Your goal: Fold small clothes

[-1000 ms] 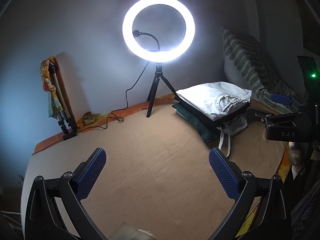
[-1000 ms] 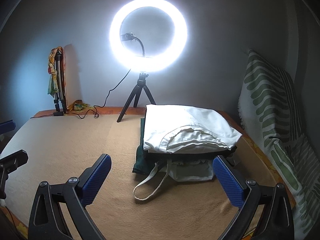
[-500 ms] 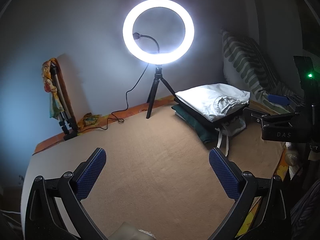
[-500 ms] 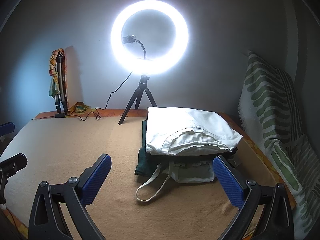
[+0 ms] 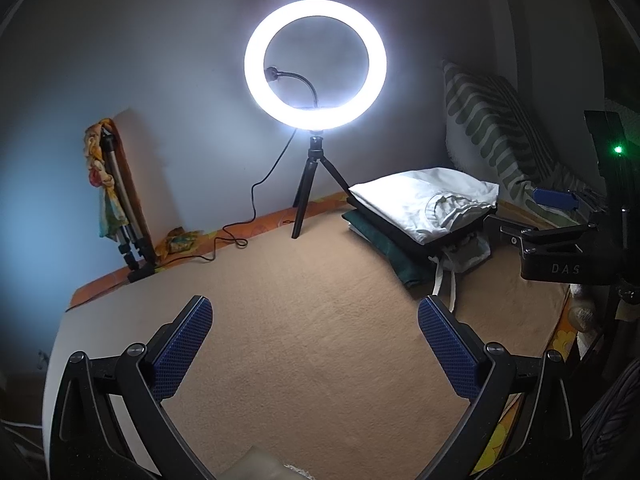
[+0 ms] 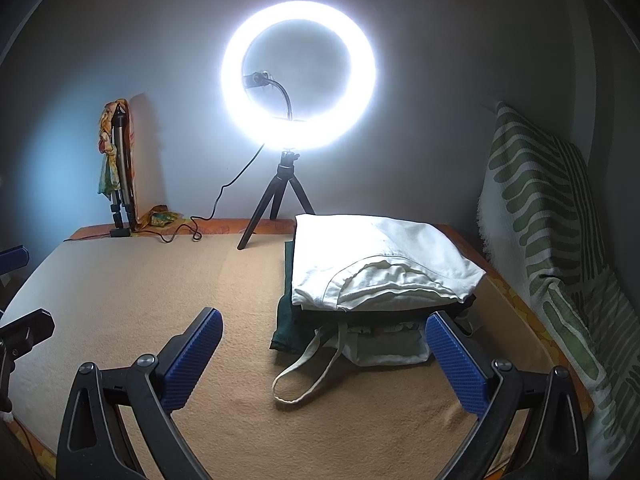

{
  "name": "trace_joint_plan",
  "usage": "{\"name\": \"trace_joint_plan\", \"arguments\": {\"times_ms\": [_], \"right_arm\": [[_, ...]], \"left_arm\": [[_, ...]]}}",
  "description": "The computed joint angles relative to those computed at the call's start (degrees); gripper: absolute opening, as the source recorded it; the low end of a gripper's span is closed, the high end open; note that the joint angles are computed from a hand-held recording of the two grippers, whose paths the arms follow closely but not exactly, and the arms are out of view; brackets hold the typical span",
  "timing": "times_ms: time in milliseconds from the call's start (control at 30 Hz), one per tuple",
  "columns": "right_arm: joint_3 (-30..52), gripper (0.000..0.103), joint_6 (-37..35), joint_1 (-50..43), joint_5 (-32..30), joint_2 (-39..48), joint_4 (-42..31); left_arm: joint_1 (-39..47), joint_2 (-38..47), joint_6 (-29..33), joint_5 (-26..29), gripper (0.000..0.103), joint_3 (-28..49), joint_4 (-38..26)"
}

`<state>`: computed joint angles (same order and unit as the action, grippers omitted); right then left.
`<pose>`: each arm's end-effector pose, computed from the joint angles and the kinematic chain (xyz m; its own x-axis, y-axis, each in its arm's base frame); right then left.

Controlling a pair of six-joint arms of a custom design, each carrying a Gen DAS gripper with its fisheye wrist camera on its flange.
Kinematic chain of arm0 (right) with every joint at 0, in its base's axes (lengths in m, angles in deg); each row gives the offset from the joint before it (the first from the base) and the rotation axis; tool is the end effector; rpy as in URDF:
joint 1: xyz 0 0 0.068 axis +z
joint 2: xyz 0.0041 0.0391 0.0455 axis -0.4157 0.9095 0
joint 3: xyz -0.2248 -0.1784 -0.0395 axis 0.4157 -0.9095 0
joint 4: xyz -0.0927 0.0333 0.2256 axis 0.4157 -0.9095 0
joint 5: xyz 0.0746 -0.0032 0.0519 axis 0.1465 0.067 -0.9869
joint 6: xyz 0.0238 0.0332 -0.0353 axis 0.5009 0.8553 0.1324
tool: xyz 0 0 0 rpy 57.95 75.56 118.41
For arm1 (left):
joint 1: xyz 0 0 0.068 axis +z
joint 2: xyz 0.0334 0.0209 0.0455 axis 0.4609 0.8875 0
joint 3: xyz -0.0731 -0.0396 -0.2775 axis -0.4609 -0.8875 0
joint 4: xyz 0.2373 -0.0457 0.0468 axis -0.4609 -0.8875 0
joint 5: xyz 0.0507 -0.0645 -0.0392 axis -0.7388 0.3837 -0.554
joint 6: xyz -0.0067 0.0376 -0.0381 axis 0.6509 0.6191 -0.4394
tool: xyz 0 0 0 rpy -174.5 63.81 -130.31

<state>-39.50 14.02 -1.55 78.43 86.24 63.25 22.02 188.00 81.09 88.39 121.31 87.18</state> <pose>0.2363 0.0736 0.2344 -0.5762 0.1674 -0.8000 0.4704 0.8684 -0.1571 0.3213 -0.0485 0.1262 -0.3047 0.4157 -0.8570 0.6968 0.7106 0.0970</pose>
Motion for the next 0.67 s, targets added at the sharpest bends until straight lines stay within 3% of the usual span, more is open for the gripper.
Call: {"name": "trace_joint_plan", "arguments": {"times_ms": [667], "right_arm": [[0.2, 0.103, 0.59, 0.43, 0.35, 0.22, -0.4]], "left_arm": [[0.63, 0.42, 0.03, 0.21, 0.102, -0.29, 0.5]]}}
